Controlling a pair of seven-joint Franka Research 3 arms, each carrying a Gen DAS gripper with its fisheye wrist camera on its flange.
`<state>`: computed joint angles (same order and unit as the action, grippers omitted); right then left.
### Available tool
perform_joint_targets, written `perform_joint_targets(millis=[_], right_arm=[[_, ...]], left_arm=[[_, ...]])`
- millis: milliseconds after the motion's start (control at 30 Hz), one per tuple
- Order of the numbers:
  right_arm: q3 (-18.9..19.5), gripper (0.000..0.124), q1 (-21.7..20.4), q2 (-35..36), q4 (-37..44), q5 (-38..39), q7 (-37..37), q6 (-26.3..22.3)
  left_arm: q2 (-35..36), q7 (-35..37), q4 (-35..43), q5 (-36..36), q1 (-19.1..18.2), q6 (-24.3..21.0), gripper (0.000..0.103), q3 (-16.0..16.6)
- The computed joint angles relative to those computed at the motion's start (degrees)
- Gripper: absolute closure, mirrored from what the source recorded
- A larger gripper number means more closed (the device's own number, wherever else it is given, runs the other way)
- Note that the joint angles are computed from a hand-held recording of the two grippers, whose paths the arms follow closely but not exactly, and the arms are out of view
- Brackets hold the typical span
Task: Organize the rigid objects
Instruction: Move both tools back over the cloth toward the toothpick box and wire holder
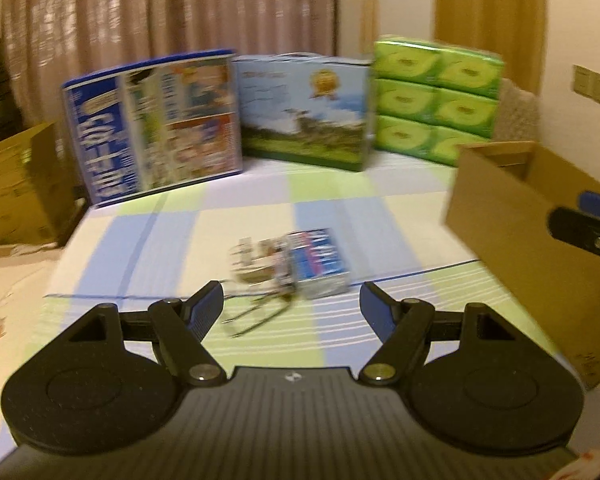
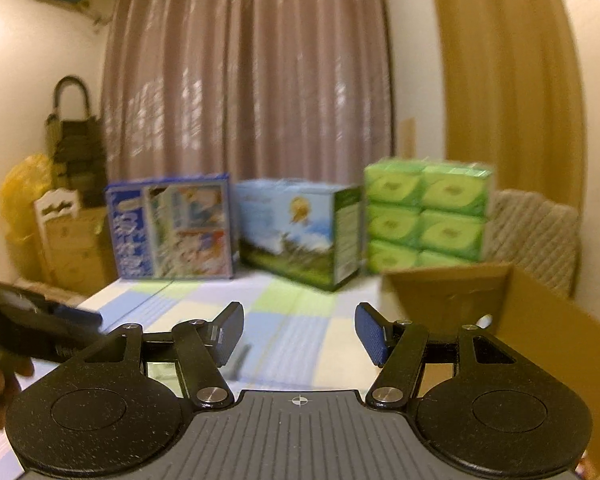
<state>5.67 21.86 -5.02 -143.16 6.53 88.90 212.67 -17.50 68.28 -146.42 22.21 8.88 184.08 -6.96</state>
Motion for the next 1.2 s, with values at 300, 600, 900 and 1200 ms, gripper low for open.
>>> perform_joint_targets(millis=[300,600,900,1200], right_arm=[[0.2,0.063,0.5,4.8,5.6,-8.5,4.9,-5.9],[3.4,0.060,-2.2,11.2,12.1,-13.9,4.8,-11.3],[16.1,0.058,-16.7,18.0,20.7,-24.7,15.7,-18.6],[21.5,0.057,-20.1,25.2,28.5,-19.2,10.7,-24.4]], left_arm=[[1.9,4.6,1.0,-2.8,-3.5,-3.5,0.031,7.3],[5.9,9.9,4.0,-7.7,-3.4,-5.3,0.031,7.9],[10.3,20.4,7.6,-17.4,-7.3,-6.0,0.030,11.2],[15.1,20.7,12.4,-19.6,-2.9,-7.1,0.030,7.9]])
